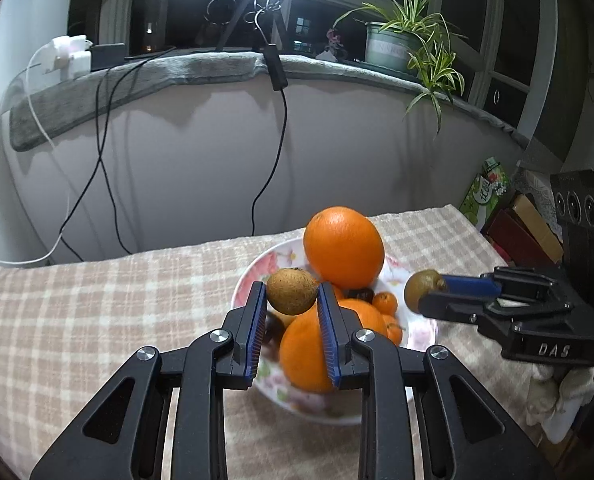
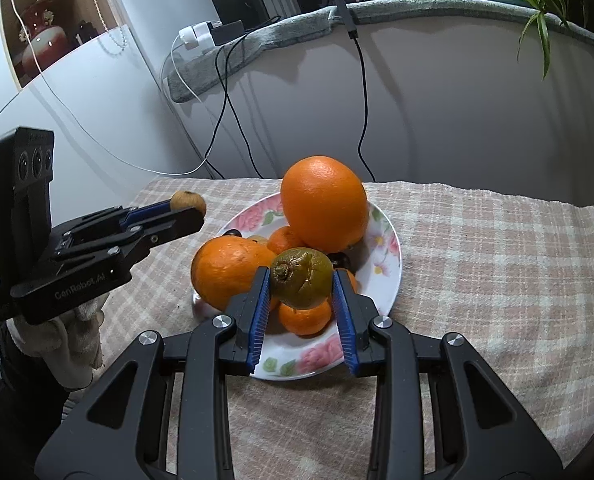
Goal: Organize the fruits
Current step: 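Carry the longan and brown fruit over the plate with both grippers, then open both grippers to drop the fruits onto the plate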
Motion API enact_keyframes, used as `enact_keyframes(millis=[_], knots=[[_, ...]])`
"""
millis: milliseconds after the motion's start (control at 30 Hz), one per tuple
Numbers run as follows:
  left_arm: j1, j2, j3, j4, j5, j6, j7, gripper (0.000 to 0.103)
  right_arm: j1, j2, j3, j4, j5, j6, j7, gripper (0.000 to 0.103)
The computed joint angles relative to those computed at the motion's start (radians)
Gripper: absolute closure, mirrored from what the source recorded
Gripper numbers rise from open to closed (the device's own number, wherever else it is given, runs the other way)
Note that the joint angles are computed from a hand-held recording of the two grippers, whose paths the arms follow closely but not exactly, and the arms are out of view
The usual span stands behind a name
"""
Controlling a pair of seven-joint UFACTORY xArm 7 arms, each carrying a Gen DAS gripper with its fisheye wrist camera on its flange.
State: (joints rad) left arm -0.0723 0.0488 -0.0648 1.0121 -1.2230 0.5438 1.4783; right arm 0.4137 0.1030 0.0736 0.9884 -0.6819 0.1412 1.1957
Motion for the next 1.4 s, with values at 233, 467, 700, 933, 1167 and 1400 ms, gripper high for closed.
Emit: enact_keyframes(millis=[233, 467, 700, 933, 1167, 1400], knots=[[-0.002, 0.038, -0.015, 0.042, 0.019, -0.009, -0.028, 0.079, 0.004, 0.032, -0.010, 0.018, 0.041, -0.016, -0.049, 0.070], [0.004, 0.048, -0.026, 0.055, 0.015, -0.013, -0.029, 0.070, 0.026, 0.049, -0.035, 0.024, 0.071, -0.033, -0.076, 0.066], [0.006, 0.037, -0.024, 0.050, 0.006, -0.009, -0.024, 0.058, 0.058, 0.041, -0.077, 0.031, -0.039, -0.036, 0.025, 0.033], [0.003, 0.017, -0.017, 0.033, -0.005, -0.007, -0.015, 0.051, 0.050, 0.029, -0.069, 0.028, -0.108, -0.023, 0.101, 0.026], [-0.004, -0.006, -0.006, 0.016, -0.016, -0.009, -0.010, 0.046, 0.023, 0.000, -0.042, 0.016, -0.185, -0.005, 0.177, 0.025], [-0.010, -0.040, 0.007, -0.017, -0.032, -0.010, 0.000, 0.042, 0.002, -0.025, -0.001, 0.015, -0.256, 0.043, 0.240, 0.025]])
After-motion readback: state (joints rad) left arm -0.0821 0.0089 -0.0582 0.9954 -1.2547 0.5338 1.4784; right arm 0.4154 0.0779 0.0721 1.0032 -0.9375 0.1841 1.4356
